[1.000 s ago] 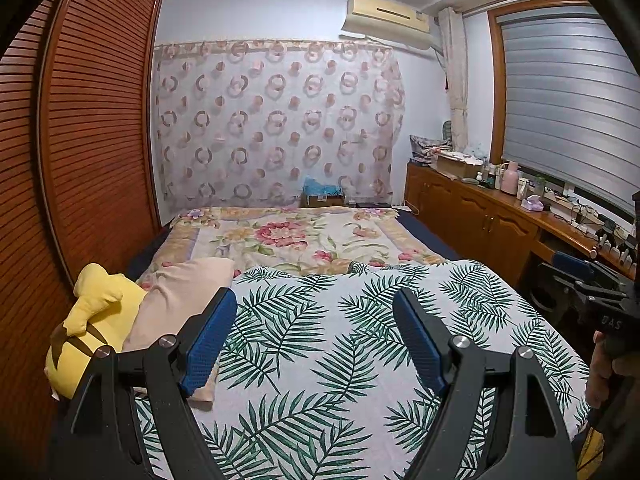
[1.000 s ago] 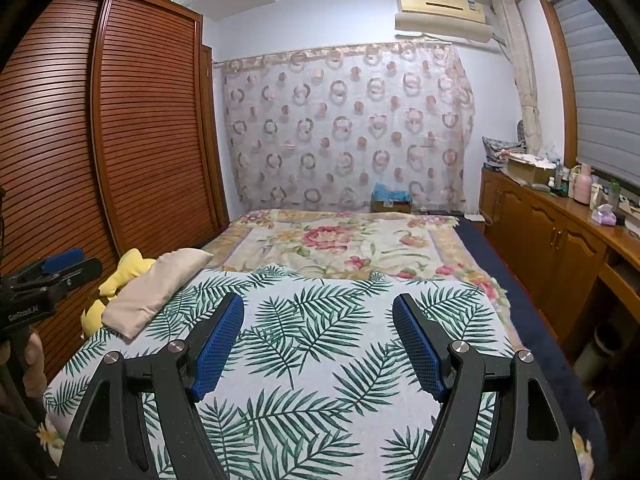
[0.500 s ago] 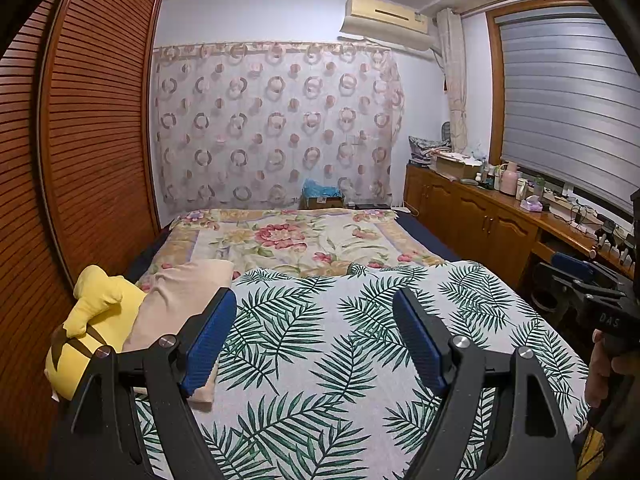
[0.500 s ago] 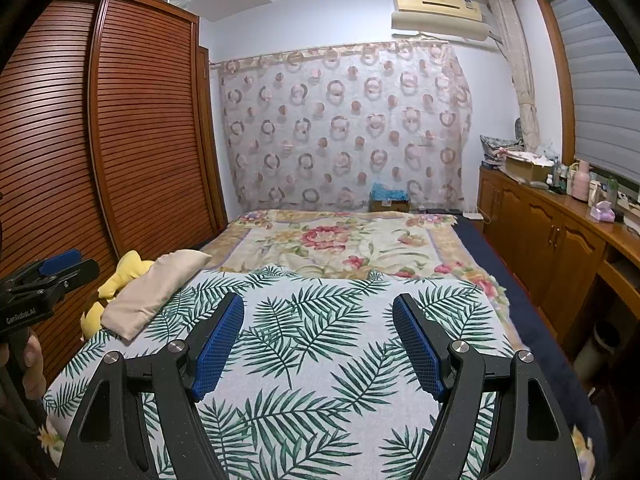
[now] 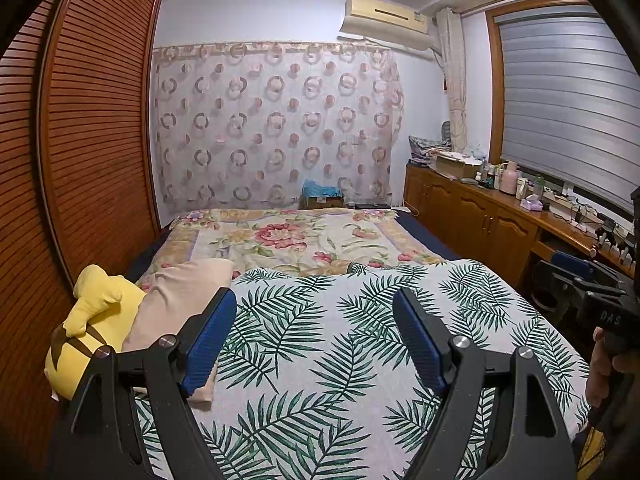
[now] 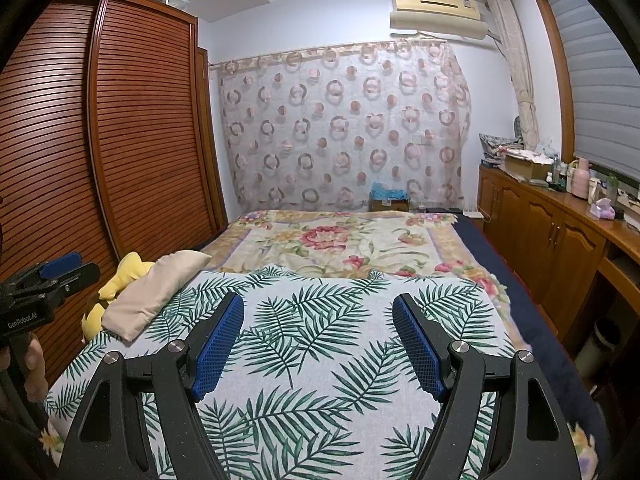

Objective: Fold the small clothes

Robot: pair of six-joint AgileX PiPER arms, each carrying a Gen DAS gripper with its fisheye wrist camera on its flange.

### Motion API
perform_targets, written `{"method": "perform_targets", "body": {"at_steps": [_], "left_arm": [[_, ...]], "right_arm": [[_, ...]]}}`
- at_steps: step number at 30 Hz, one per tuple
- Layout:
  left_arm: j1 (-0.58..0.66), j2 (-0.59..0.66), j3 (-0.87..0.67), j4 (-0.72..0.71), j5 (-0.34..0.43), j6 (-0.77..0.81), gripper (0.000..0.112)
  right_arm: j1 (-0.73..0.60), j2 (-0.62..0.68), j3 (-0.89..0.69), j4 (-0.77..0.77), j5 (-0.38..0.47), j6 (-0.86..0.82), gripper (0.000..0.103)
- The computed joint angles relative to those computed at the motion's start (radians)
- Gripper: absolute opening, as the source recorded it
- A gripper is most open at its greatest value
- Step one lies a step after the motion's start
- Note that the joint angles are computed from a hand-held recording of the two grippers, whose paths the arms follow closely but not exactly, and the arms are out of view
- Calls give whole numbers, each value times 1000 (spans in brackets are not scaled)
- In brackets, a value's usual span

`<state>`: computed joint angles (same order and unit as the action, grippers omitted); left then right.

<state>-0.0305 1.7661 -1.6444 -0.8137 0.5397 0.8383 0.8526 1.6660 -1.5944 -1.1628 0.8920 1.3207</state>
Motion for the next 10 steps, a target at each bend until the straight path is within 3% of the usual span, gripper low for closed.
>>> {"method": "perform_targets", "body": {"at_steps": [10], "left_arm": [[-3, -4, 2, 7, -5, -9, 81]], "right_arm": [[2, -5, 6, -7, 4, 8, 78]]}}
